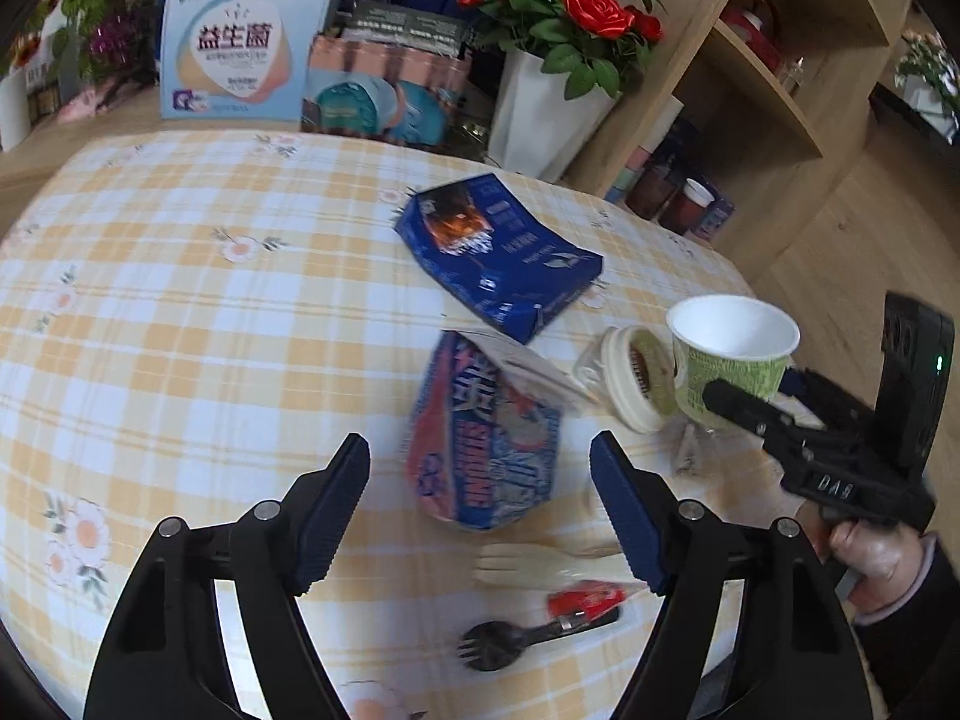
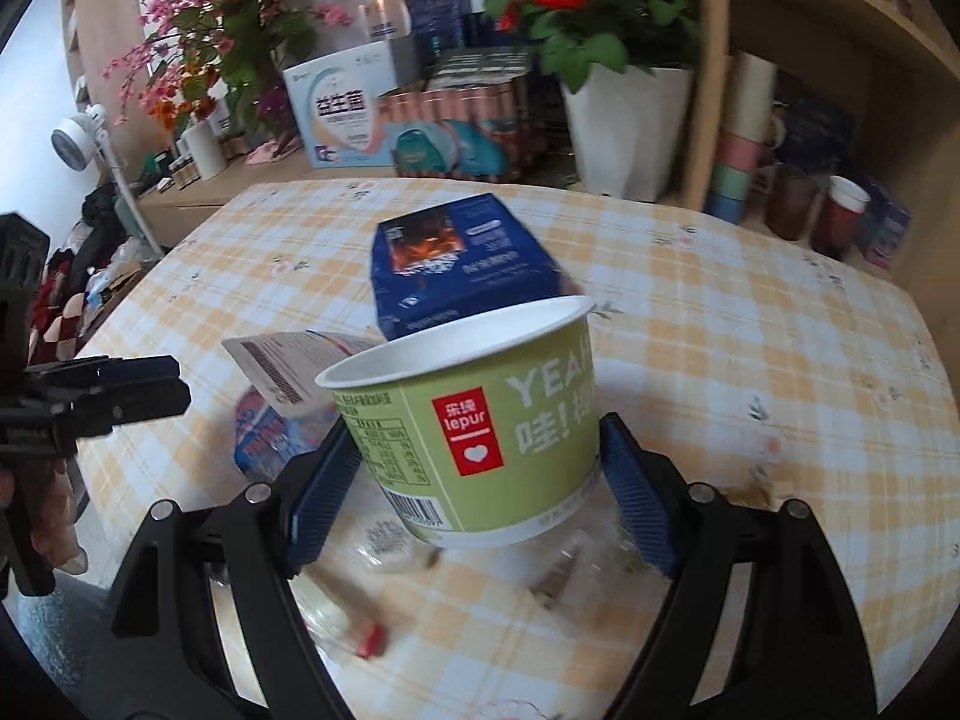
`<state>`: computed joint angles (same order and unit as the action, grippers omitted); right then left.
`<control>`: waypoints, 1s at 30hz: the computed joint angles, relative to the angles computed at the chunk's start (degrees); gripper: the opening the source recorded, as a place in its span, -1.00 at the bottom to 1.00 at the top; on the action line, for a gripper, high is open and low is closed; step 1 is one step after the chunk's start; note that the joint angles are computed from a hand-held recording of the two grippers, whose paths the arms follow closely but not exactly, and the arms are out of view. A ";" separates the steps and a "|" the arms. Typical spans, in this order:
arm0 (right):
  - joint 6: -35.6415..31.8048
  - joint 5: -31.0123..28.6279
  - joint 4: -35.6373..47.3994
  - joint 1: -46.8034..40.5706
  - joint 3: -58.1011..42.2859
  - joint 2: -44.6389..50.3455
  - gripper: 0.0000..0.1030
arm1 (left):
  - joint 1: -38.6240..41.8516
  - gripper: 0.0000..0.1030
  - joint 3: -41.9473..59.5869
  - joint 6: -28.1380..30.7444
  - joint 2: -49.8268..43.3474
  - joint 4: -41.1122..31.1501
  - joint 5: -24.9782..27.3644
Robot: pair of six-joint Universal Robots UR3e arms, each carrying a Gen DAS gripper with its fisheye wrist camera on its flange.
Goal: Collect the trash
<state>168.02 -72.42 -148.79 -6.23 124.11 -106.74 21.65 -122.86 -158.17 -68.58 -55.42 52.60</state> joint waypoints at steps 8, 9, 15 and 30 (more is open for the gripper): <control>-3.33 3.98 5.13 -9.39 5.95 -12.18 0.54 | -4.50 0.30 6.27 -15.46 -12.99 3.61 -3.90; -3.69 4.39 5.87 -10.31 6.50 -13.49 0.54 | -5.28 0.27 7.06 -17.18 -14.57 4.64 -3.53; -5.39 6.48 10.58 -15.35 9.72 -21.28 0.54 | -8.80 0.11 12.03 -26.11 -24.03 9.27 -2.34; -15.49 14.50 41.98 -32.87 9.05 -43.60 0.54 | -8.65 -0.75 12.24 -22.69 -20.25 6.34 -0.91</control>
